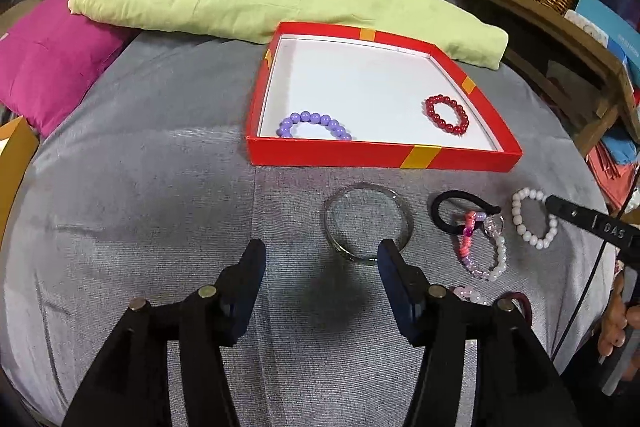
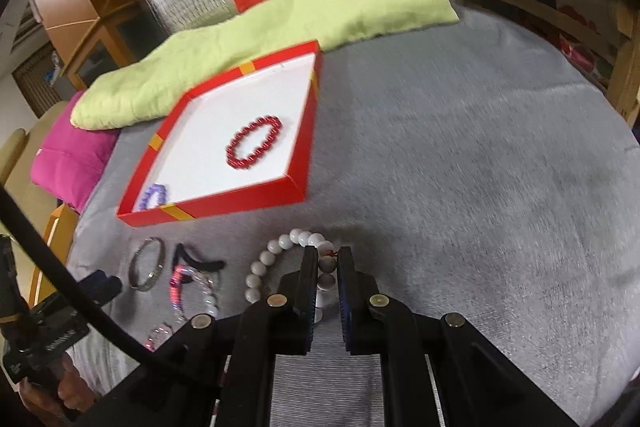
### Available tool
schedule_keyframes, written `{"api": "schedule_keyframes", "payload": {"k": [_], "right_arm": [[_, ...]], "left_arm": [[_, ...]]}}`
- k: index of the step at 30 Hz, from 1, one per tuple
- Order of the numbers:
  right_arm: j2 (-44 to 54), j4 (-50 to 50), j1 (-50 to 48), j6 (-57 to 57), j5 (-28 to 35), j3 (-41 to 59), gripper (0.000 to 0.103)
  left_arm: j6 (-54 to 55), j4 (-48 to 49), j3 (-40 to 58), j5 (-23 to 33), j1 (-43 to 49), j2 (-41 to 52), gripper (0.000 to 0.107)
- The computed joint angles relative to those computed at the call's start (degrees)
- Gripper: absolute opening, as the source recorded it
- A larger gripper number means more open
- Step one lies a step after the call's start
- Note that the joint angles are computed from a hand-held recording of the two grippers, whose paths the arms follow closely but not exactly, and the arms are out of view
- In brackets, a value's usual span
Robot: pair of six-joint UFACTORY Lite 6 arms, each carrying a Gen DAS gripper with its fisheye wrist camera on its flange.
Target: Organize jewelry
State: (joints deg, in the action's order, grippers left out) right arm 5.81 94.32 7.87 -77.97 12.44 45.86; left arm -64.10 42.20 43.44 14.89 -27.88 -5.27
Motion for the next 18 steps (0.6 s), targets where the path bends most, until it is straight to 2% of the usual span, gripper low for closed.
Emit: {"api": "schedule_keyframes", "payload": {"k": [3,6,8,13,15,18], "right_arm": [[1.06,-4.86,-1.41,4.95,1.85,0.65,0.012],[1.44,-8.08,-2.16,7.9,2.15,1.06,0.013],[1.86,-11.31,-3.22,10.79,3.21,1.51,0.021],[1.06,-10.49,-6.3,8.96,5.71,0.42,0.021],[0.87,-10.69,-6.8,8.54,6.62,0.15,0.025],[0.52,-10.91,-6.58,8.01,7.61,-0.1,0.048]], "left_arm": [[0.4,-0.65,0.99,-0.51,-0.87,1.58,0.068],[0.17,-0.15,3.97,0.01,-2.57,5.35,0.069],[-0.8,0.95,5.89,0.64,-3.44,7.71,0.069],[-4.14,3.86,10.27,1.91,-4.19,13.53,0.069],[-7.88,7.98,11.26,2.52,-4.78,14.9,0.07],[-12.04,12.99,11.22,2.51,-5.28,15.4,0.07]]}}
